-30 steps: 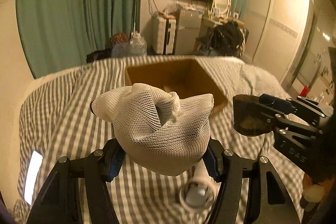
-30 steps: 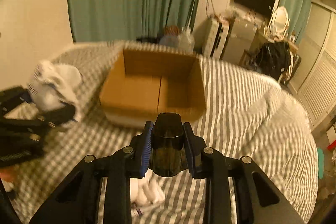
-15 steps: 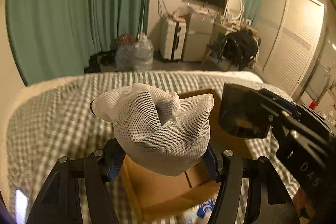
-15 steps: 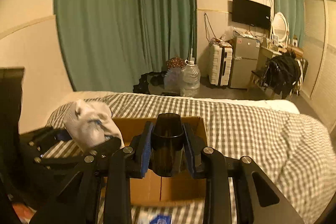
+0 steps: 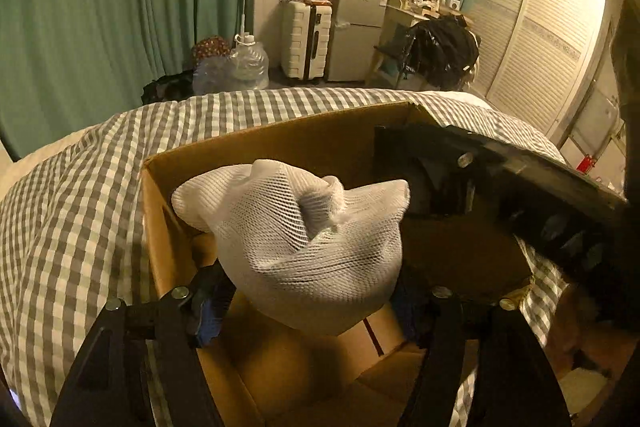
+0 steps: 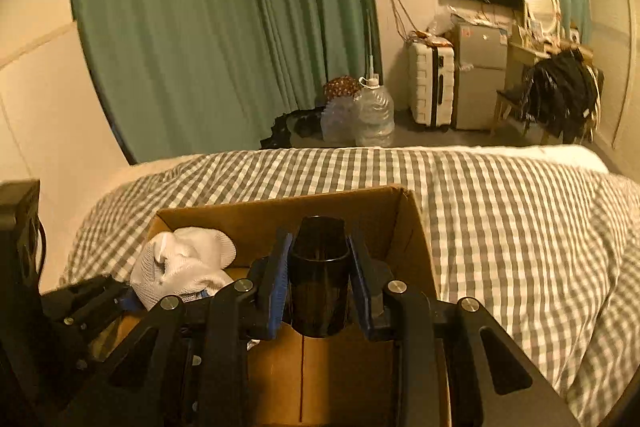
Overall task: Organize objects
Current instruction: 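Carry the mesh cloth with the left tool into the box while the right tool drops the glasses case in, then move both open tools back to the remaining items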
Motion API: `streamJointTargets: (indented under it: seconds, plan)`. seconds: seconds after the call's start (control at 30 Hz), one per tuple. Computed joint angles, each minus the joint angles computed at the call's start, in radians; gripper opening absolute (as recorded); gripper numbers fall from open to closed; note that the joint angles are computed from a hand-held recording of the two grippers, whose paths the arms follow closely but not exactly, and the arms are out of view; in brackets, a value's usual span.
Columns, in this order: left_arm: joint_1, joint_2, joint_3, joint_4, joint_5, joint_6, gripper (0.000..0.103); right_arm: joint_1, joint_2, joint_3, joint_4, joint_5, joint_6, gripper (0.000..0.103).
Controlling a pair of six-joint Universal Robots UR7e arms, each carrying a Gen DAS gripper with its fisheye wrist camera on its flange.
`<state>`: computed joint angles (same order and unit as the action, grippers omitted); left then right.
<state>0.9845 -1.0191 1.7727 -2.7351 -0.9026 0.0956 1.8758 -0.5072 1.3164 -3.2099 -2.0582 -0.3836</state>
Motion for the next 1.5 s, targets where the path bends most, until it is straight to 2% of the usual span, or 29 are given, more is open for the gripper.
streamJointTargets:
  seconds: [0.03, 0.1, 0.23, 0.37, 0.47, 0.57, 0.6, 0.67, 0.83, 0.97, 1.07, 1.17, 1.27, 1.5]
  plan:
    - [-0.003, -0.009, 0.005, 0.016, 0.002, -0.013, 0.081, -0.001, -0.017, 0.017, 0.005, 0.013, 0.028, 0.033]
    - [-0.007, -0.037, 0.022, 0.048, -0.013, -0.032, 0.082, 0.001, -0.06, 0.069, -0.02, 0.034, 0.062, 0.063]
    - [-0.03, -0.092, 0.076, 0.051, -0.01, -0.041, 0.092, 0.028, -0.156, 0.189, -0.108, 0.06, 0.114, 0.068]
    - [-0.065, -0.166, 0.16, 0.012, -0.006, -0.012, 0.094, 0.07, -0.22, 0.293, -0.228, -0.013, 0.1, 0.073]
    - [-0.084, -0.21, 0.204, 0.011, 0.0, -0.024, 0.095, 0.113, -0.25, 0.382, -0.337, -0.147, 0.049, 0.074]
    - [-0.094, -0.252, 0.239, 0.051, -0.006, -0.056, 0.095, 0.142, -0.273, 0.45, -0.355, -0.227, 0.089, 0.074]
    - [-0.097, -0.264, 0.25, 0.066, -0.014, -0.067, 0.095, 0.146, -0.287, 0.479, -0.355, -0.232, 0.114, 0.074]
    - [-0.108, -0.279, 0.27, 0.086, -0.022, -0.084, 0.095, 0.155, -0.316, 0.535, -0.335, -0.24, 0.18, 0.074]
    - [-0.135, -0.325, 0.361, 0.138, -0.035, -0.098, 0.095, 0.177, -0.312, 0.604, -0.31, -0.318, 0.241, 0.074]
    - [-0.154, -0.353, 0.438, 0.168, -0.022, -0.094, 0.095, 0.193, -0.294, 0.658, -0.239, -0.387, 0.301, 0.074]
    - [-0.154, -0.364, 0.473, 0.201, -0.036, -0.093, 0.095, 0.182, -0.293, 0.706, -0.16, -0.434, 0.382, 0.074]
    - [-0.154, -0.377, 0.502, 0.217, -0.052, -0.085, 0.095, 0.158, -0.307, 0.753, -0.113, -0.459, 0.449, 0.074]
    - [-0.144, -0.382, 0.51, 0.234, -0.088, -0.069, 0.095, 0.142, -0.318, 0.771, -0.09, -0.45, 0.486, 0.074]
    - [-0.113, -0.362, 0.509, 0.214, -0.16, -0.033, 0.096, 0.133, -0.313, 0.764, -0.066, -0.424, 0.487, 0.074]
